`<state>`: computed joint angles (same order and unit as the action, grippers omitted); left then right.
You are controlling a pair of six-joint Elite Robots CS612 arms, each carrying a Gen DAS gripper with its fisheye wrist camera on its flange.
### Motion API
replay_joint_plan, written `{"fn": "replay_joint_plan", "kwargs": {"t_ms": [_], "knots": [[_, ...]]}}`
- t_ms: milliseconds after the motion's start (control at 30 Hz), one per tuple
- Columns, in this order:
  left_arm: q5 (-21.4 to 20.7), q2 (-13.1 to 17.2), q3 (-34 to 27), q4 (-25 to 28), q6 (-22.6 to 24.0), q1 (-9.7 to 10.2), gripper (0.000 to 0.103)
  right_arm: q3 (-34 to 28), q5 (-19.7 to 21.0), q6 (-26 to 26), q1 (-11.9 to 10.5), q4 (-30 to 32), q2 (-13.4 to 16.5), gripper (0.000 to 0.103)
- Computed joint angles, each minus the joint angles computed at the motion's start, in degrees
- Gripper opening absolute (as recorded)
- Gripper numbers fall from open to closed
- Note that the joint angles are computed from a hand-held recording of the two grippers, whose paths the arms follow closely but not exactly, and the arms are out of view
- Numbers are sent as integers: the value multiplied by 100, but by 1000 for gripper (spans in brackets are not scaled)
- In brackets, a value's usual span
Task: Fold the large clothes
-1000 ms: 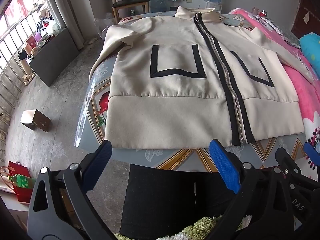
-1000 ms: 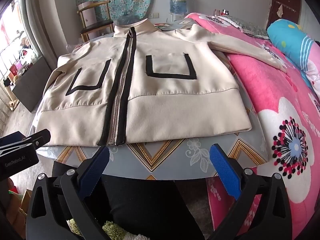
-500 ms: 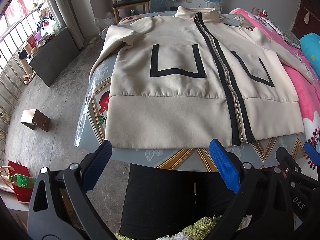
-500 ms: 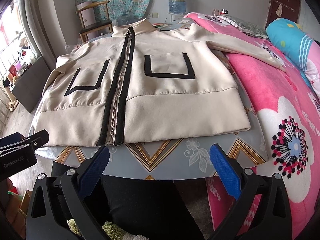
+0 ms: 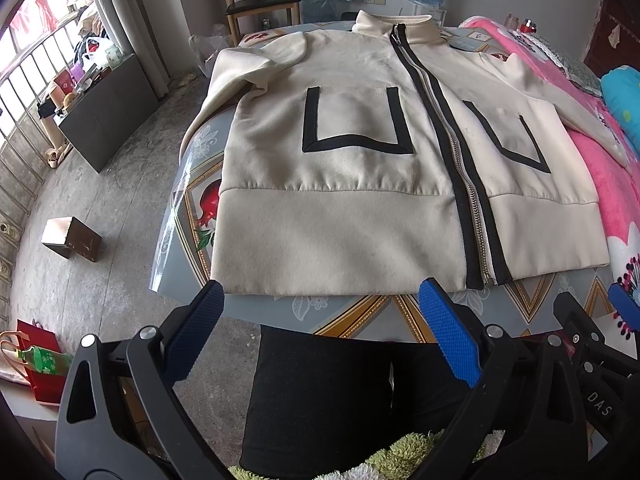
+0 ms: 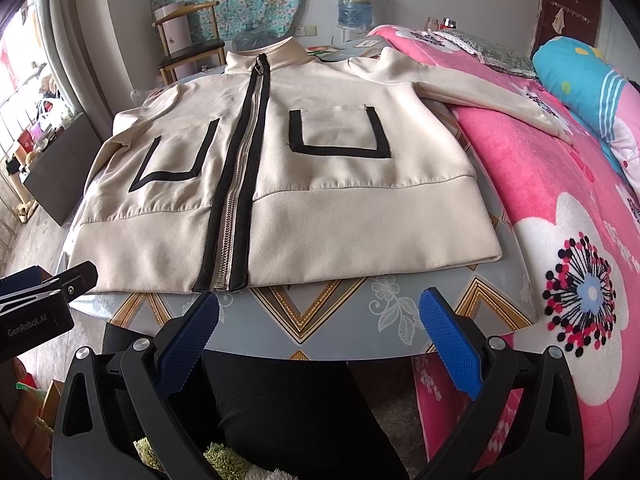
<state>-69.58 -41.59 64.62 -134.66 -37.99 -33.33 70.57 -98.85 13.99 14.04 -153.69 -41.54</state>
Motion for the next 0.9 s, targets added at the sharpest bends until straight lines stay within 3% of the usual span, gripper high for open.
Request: {"fn": "replay_joint_plan", "kwargs": {"t_ms": [500, 900], "knots": [[166, 84, -220, 71, 133, 71, 94, -475, -149, -243, 9, -2, 205, 98], [544, 318, -754, 24, 101, 320, 94, -1969, -200, -926, 129, 372, 909, 98]]}}
